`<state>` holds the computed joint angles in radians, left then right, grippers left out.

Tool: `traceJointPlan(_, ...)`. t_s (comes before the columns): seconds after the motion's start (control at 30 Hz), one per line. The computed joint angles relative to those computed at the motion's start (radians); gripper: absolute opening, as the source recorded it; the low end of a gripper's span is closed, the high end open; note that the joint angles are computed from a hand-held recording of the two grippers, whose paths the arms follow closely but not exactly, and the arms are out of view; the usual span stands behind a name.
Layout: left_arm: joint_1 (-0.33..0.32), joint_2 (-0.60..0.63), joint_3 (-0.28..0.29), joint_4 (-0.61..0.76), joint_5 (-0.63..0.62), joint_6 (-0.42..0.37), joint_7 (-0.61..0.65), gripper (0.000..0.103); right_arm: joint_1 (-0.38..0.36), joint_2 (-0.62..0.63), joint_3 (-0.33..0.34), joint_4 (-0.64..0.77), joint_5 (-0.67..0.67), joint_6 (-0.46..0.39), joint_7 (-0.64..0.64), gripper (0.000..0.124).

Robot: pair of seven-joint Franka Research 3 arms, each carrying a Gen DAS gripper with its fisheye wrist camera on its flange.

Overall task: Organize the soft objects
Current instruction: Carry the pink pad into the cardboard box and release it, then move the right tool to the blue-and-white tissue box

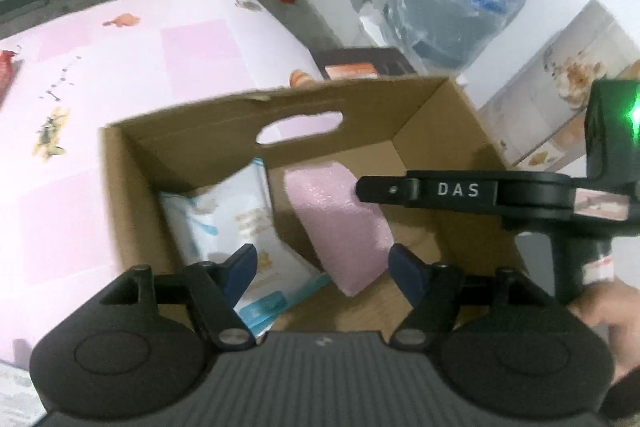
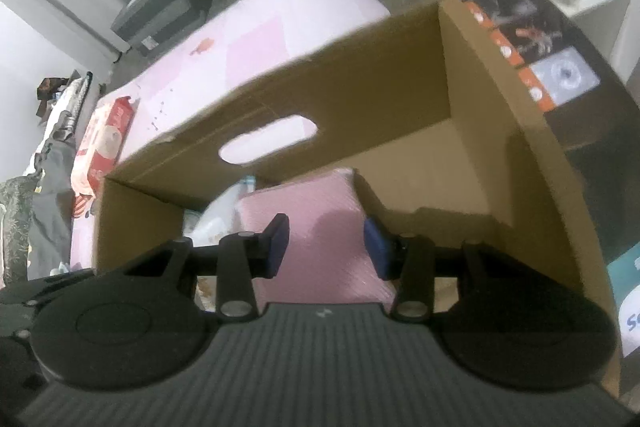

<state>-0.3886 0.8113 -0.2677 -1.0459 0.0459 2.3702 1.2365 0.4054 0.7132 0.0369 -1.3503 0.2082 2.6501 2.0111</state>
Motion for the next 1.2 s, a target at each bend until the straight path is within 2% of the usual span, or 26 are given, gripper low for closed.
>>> traceJointPlan(0.1,0.033,-0.112,-0.005,-0.161,-0.005,0.085,-0.001,0.074,0.009,-0.037,-0.005,-0.046,-0.007,0.042,0.001,0.042)
traceJointPlan(0.23,0.083,-0.255,-0.023,-0.353,-0.017,0.190,0.022,0.075,-0.030,-0.097,0.053,-0.122,0.058,0.078,-0.054,0.042)
traceJointPlan(0.43,0.138,-0.455,-0.030,-0.630,-0.034,0.334,0.026,0.077,-0.080,-0.117,0.143,-0.153,0.202,0.045,-0.181,0.041)
traceJointPlan(0.53,0.154,-0.532,-0.023,-0.743,-0.043,0.375,0.009,0.077,-0.059,-0.075,0.130,-0.093,0.207,-0.014,-0.194,0.041)
traceJointPlan(0.67,0.181,-0.624,-0.020,-0.881,-0.091,0.425,-0.001,0.077,-0.005,-0.011,0.070,-0.005,0.148,-0.094,-0.123,0.041)
traceJointPlan(0.77,0.201,-0.685,-0.024,-0.973,-0.164,0.471,0.033,0.077,0.015,-0.008,0.050,0.000,0.115,-0.093,-0.082,0.041)
traceJointPlan(0.83,0.196,-0.719,-0.009,-1.026,-0.162,0.496,0.019,0.077,0.005,-0.021,0.065,-0.015,0.129,-0.085,-0.080,0.041)
traceJointPlan(1.0,0.185,-0.807,0.024,-1.160,-0.172,0.557,-0.003,0.077,0.030,-0.060,0.041,-0.054,0.079,-0.037,-0.068,0.041)
traceJointPlan(1.2,0.163,-0.894,0.065,-1.285,-0.189,0.618,-0.023,0.077,0.029,-0.038,0.030,-0.021,0.057,-0.032,-0.035,0.041)
